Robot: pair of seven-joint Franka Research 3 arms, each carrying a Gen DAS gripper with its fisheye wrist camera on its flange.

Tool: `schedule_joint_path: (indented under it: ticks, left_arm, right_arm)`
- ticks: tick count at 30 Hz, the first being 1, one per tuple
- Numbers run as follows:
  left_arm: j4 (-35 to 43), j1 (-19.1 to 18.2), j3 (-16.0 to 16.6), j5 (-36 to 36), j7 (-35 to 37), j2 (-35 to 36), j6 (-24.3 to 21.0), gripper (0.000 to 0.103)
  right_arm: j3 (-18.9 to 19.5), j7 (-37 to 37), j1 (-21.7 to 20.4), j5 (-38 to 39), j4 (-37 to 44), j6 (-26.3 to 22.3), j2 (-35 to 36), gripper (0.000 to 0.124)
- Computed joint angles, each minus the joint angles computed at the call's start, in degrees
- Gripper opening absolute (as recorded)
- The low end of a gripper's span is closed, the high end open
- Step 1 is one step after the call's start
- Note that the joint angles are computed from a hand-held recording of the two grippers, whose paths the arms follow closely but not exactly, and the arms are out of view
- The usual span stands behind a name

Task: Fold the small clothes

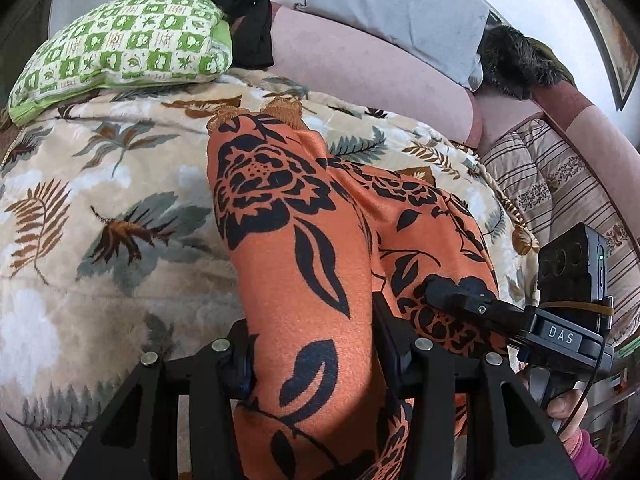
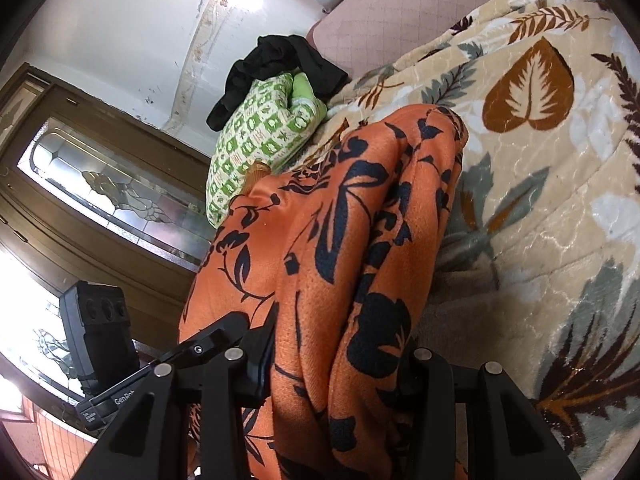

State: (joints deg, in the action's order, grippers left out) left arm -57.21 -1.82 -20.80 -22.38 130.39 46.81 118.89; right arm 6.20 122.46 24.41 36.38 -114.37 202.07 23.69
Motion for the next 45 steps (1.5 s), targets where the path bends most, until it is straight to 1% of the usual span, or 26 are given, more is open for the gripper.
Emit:
schedule_joint_path:
  ticks: [3, 5, 6, 9, 11, 14, 15, 19, 23, 26, 29, 32, 35, 38, 39, 40, 42, 43, 44, 45]
  left_arm:
    - [-0.06, -0.15, 0.23, 0.36, -0.26, 0.15, 0.00, 0.049]
    - [0.23, -0.25, 0.37, 0.68, -0.45, 0.47, -0.19, 0.049]
    - [0.07, -0.30, 0.49, 0.89, -0.56, 0.51, -0.16, 0.049]
    - [0.31, -0.48, 0.75, 1.59, -0.89, 0.92, -0.43, 0.049]
    - [0.51, -0.51, 0.85, 1.96, -1.06, 1.16, -0.59, 0.049]
    - [0.98, -0.44, 0.90, 2.32, -1.14, 1.61, -0.83, 0.049]
    - [1.17, -0.45, 0.94, 2.44, -1.25, 1.80, -0.86, 0.049]
    - [2.29, -0.74, 1.20, 3.14, -2.03, 2.71, -1.42, 0.049]
    - [2.32, -0.98, 1.17, 3.67, -2.05, 2.75, -1.07, 0.049]
    - [2.81, -1.22, 1.27, 4.04, -2.37, 3.16, -1.11, 0.049]
    - [3.10, -1.44, 1.38, 4.46, -2.55, 3.57, -0.96, 0.049]
    - [3.12, -1.69, 1.46, 4.81, -2.80, 3.91, -0.35, 0.049]
    - [5.32, -2.26, 1.73, 5.60, -3.60, 5.50, -1.07, 0.052]
    - [6.44, -2.54, 1.84, 6.08, -3.93, 6.71, -0.75, 0.057]
    - [6.35, -2.59, 1.85, 6.14, -4.06, 6.88, -0.12, 0.063]
    - [5.77, -2.53, 1.76, 6.10, -4.04, 6.76, 0.69, 0.066]
    - [4.74, -2.63, 1.82, 6.36, -3.96, 6.80, 2.83, 0.076]
    - [4.19, -2.64, 1.84, 6.47, -4.09, 6.76, 3.85, 0.079]
    - [4.15, -2.56, 1.74, 6.47, -4.30, 6.96, 4.28, 0.082]
    - [4.83, -2.38, 1.55, 6.25, -4.87, 7.53, 3.84, 0.083]
  right_arm:
    - [-0.02, 0.07, -0.12, -0.20, 0.43, -0.81, 0.38, 0.045]
    - [-1.31, -0.67, 1.19, 0.94, 0.94, -1.70, 0.62, 0.045]
    - [-2.86, -1.64, 2.73, 2.27, 1.38, -2.59, 0.69, 0.045]
    - [-10.39, -5.17, 9.76, 7.33, 3.33, -6.74, 1.07, 0.045]
    - [-14.21, -5.56, 13.13, 8.65, 4.02, -8.68, 1.51, 0.045]
    - [-20.04, -4.01, 18.11, 8.41, 4.82, -11.25, 2.44, 0.044]
    - [-21.24, -3.30, 19.15, 7.83, 4.70, -11.68, 2.53, 0.044]
    - [-28.77, 0.37, 25.30, 5.20, 5.11, -14.88, 3.61, 0.044]
    - [-31.19, 3.44, 26.99, 2.17, 4.82, -16.18, 3.80, 0.044]
    - [-33.90, 5.95, 28.98, -0.33, 4.71, -17.31, 4.05, 0.044]
    - [-34.62, 8.18, 29.29, -2.41, 4.53, -17.68, 4.27, 0.044]
    - [-37.87, 11.41, 31.78, -4.73, 4.64, -19.08, 5.18, 0.044]
    - [-38.77, 14.14, 32.11, -6.52, 4.47, -19.84, 5.52, 0.044]
    - [-40.30, 16.82, 32.93, -8.74, 4.35, -21.42, 5.88, 0.044]
    - [-40.88, 17.75, 33.21, -9.56, 4.45, -22.38, 6.02, 0.045]
    - [-40.96, 18.58, 33.12, -10.21, 4.51, -22.97, 6.06, 0.046]
    - [-41.19, 20.34, 33.01, -11.50, 4.56, -24.14, 6.16, 0.048]
    - [-41.27, 21.13, 32.95, -12.23, 4.67, -24.67, 6.25, 0.051]
    - [-41.47, 21.89, 33.02, -13.06, 4.70, -25.22, 6.31, 0.052]
    - [-42.09, 22.82, 33.45, -14.06, 4.75, -25.90, 6.46, 0.053]
